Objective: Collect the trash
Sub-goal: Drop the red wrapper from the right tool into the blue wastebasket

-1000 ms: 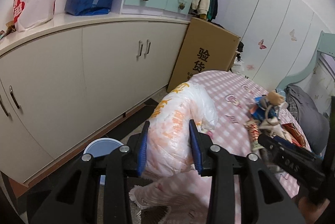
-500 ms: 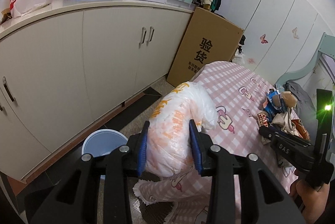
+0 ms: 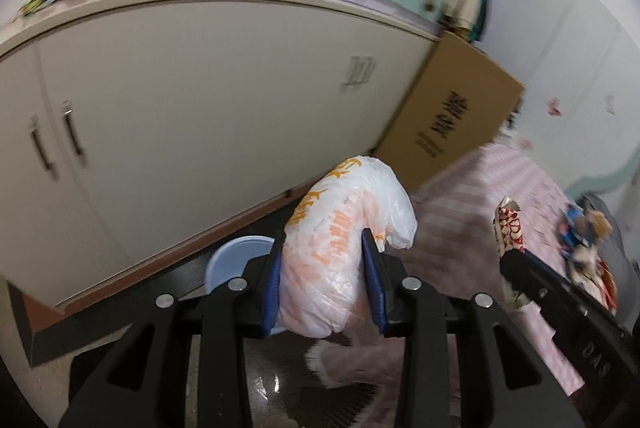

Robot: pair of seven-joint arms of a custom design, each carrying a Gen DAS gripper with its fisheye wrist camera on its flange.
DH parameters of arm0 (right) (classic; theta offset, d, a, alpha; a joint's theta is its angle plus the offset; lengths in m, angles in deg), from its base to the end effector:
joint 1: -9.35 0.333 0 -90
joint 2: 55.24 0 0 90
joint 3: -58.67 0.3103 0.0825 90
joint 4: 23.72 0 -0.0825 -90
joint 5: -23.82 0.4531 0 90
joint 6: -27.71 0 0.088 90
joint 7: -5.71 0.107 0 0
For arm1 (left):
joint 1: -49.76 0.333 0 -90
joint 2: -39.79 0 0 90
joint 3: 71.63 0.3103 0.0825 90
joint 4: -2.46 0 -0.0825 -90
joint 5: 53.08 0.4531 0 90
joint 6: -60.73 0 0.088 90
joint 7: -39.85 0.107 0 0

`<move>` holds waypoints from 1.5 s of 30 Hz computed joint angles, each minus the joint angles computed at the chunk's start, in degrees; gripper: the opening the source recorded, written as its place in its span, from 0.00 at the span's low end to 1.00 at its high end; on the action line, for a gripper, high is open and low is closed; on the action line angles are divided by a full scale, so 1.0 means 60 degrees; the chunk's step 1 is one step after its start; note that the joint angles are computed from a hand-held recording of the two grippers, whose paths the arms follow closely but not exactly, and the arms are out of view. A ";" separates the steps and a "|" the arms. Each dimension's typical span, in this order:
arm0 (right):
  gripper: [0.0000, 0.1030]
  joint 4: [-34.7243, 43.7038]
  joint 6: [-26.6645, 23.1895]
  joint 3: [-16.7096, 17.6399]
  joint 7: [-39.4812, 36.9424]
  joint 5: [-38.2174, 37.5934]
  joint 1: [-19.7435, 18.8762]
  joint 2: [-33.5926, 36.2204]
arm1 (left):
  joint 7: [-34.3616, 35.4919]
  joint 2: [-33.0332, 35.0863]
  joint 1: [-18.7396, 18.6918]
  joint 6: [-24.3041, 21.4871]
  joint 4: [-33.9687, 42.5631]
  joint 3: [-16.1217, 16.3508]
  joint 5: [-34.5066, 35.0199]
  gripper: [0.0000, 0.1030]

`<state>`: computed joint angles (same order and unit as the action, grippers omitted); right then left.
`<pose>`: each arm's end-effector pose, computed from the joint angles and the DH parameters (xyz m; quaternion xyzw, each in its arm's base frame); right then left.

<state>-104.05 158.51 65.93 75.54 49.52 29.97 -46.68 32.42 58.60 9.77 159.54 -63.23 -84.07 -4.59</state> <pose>0.6315 0.3367 0.7013 -0.8196 0.3991 -0.0656 0.4057 0.5231 -0.5141 0.6743 -0.8477 0.3524 -0.2890 0.2715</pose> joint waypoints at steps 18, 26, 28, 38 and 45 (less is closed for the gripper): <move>0.54 0.0807 0.1206 0.0259 0.0662 -0.0669 0.0802 0.1796 | -0.0551 -0.1651 0.1706 0.0350 -0.2966 -0.0535 -0.1285 0.35; 0.58 0.0097 0.2310 0.0115 0.0872 -0.1603 0.0969 0.1474 | -0.0161 -0.1335 0.1895 0.0875 -0.2951 -0.0518 -0.1772 0.35; 0.59 -0.0083 0.2661 0.0122 0.0832 -0.1685 0.0962 0.1404 | -0.0048 -0.1209 0.1916 0.0970 -0.2858 -0.0478 -0.1852 0.35; 0.65 -0.0701 0.4512 0.0007 0.1444 -0.2073 0.0974 0.1215 | -0.0365 -0.0965 0.1827 0.1560 -0.2658 -0.0211 -0.1338 0.72; 0.65 -0.0540 0.3906 0.0116 0.1339 -0.1810 0.0781 0.1154 | -0.0157 -0.0722 0.1607 0.1030 -0.2096 -0.0233 -0.1223 0.73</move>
<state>-107.28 181.94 66.62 83.57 38.66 34.65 -39.76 31.48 54.27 19.41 165.72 -75.80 -85.47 -11.93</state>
